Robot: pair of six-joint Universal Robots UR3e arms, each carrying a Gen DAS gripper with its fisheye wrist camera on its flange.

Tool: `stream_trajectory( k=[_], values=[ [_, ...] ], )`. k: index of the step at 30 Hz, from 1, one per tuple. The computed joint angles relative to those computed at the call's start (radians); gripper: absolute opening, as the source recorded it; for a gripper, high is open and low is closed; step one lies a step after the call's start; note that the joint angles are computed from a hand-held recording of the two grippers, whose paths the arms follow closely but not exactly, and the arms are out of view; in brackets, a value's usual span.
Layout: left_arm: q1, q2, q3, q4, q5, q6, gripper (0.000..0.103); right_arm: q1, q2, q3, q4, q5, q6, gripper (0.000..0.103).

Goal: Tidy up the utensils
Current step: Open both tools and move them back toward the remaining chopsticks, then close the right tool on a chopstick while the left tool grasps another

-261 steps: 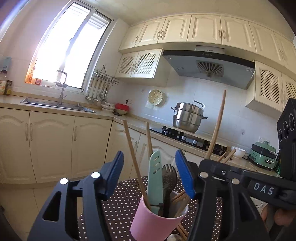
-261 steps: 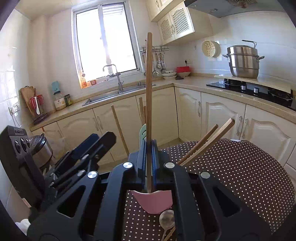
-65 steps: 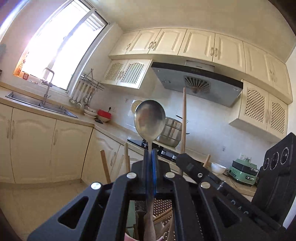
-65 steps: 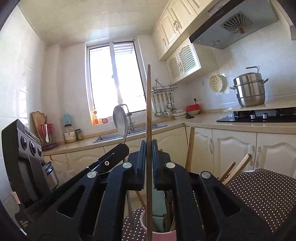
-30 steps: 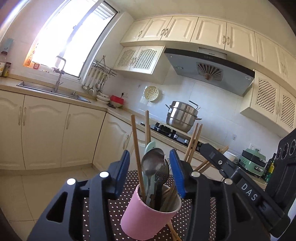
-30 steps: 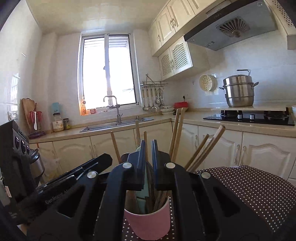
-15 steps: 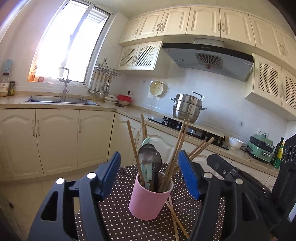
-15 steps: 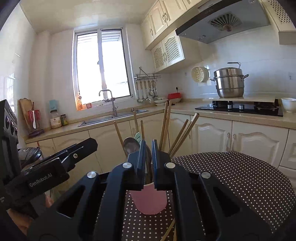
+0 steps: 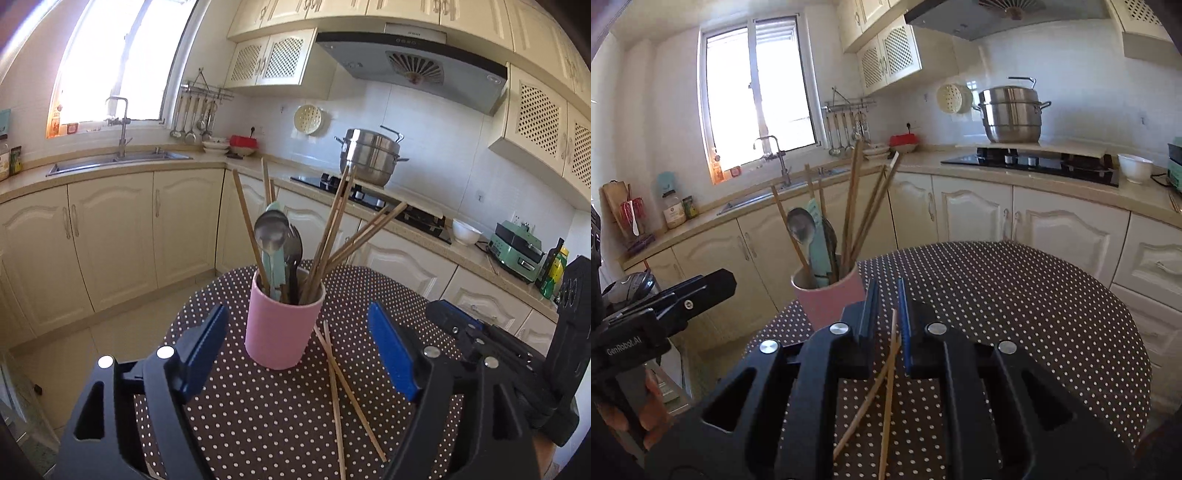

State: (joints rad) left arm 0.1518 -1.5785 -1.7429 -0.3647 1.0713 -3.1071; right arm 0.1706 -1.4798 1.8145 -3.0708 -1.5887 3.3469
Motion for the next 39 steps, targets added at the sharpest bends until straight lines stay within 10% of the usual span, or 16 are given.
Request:
stream_trajectory(
  k=[3,10,23,39],
  values=[
    [-0.023,-0.022,0.033,-0.089,0.053,0.021,0.077,-0.02,0.016,-0.008,0.101,0.028,0.005,0.045],
    [-0.028,-0.063,0.043,-0.173,0.103,0.059,0.077,0.0,0.154,-0.15,0.304,0.048,-0.029,0.045],
    [-0.079,-0.204,0.173,-0.329,0.154,0.121,0.077,-0.013,0.344,-0.373,0.546,0.11,-0.09,0.008],
    [-0.305,-0.606,0.757,-0.688,0.275,0.094,0.062,-0.233,0.04,-0.087,0.703,0.24,-0.265,0.006]
  ],
)
